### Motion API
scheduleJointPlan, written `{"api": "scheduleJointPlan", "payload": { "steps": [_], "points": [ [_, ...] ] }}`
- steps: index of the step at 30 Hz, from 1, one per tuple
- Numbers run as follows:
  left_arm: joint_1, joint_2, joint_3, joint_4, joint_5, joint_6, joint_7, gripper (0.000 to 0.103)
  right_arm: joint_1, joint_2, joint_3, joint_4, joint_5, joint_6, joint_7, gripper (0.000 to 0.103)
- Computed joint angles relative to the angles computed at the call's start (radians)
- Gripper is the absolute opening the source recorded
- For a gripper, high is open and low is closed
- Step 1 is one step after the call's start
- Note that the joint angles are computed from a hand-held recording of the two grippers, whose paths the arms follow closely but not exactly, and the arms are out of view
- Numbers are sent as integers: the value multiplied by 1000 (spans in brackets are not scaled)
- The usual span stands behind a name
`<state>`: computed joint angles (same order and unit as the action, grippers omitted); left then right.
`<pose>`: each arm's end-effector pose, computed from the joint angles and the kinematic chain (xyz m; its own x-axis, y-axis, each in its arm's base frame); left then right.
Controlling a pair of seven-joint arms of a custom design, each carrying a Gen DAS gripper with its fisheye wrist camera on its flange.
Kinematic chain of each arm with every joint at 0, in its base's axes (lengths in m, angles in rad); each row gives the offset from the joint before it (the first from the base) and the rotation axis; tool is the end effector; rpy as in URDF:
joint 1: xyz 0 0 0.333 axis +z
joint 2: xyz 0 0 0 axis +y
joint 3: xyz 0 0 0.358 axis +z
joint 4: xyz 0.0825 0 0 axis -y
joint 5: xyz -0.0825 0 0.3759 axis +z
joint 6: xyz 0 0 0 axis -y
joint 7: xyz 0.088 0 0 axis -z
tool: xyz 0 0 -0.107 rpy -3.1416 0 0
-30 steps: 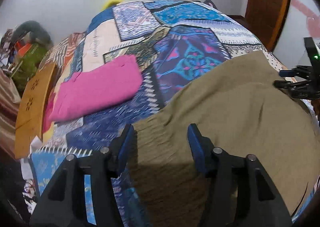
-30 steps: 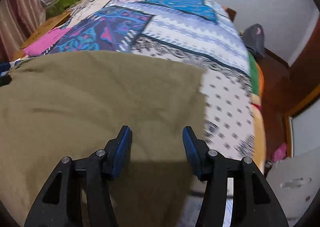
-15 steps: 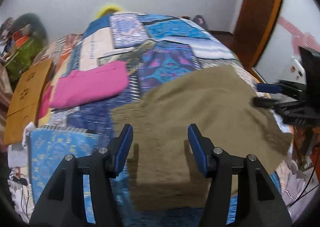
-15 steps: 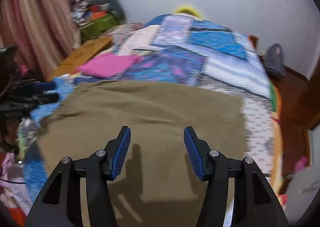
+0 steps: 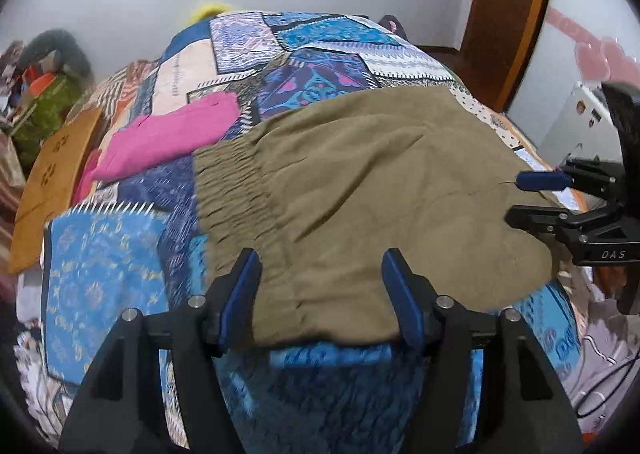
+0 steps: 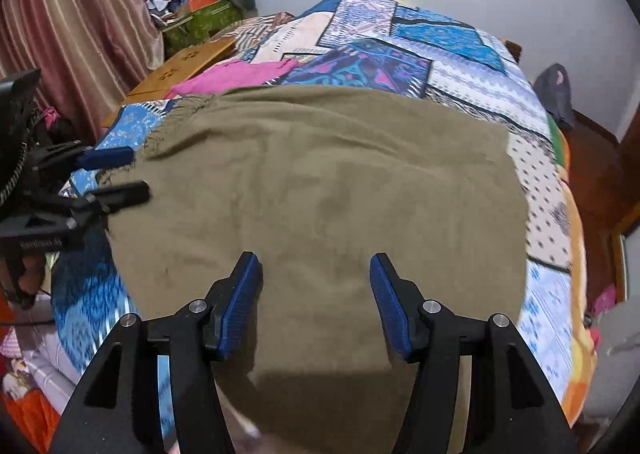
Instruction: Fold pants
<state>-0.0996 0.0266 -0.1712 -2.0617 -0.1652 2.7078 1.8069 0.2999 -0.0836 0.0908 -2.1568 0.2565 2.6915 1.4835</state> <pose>0.5731 -0.1522 0.5382 -0.3717 -0.9283 0.0101 -0.7529 0.2951 -0.5882 0.5156 0.2050 0.5507 0.3267 -0.9305 -0.1657 -0.8005 -0.1792 -0.5719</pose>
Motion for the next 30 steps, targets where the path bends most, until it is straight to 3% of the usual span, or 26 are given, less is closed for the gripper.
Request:
{"api": "scheduleJointPlan", "payload": {
  "steps": [2, 5, 12, 16, 19, 24, 26, 27, 30],
  "points": [
    [9, -25, 9, -21, -20, -5, 4, 64, -3, -21, -2, -21, 1, -1, 10, 54],
    [18, -67, 31, -50, -69, -27, 10, 65, -36, -56, 18, -48, -111, -7, 142, 54],
    [14, -122, 91, -83, -330, -124, 75, 65, -96, -123, 58, -82, -280, 59, 344, 55],
    [9, -118, 99, -80, -483, -201, 120, 65, -147, -136, 113, -89, -440, 102, 484, 64],
    [6, -104, 82, -75, -489, -222, 111, 67, -121, -121, 100, -86, -428, 114, 480, 65],
    [0, -79, 63, -63, -560, -204, 115, 82, -71, -80, 68, -79, -358, 109, 437, 67],
    [4, -62, 62, -43, -614, -229, 123, 95, -50, -59, 56, -70, -321, 79, 398, 67],
    [8, -58, 60, -39, -625, -233, 120, 96, -43, -45, 53, -60, -317, 53, 383, 67],
    [17, -34, 51, -9, -633, -244, 110, 97, -32, -47, 44, -84, -312, 92, 365, 67]
  ]
}}
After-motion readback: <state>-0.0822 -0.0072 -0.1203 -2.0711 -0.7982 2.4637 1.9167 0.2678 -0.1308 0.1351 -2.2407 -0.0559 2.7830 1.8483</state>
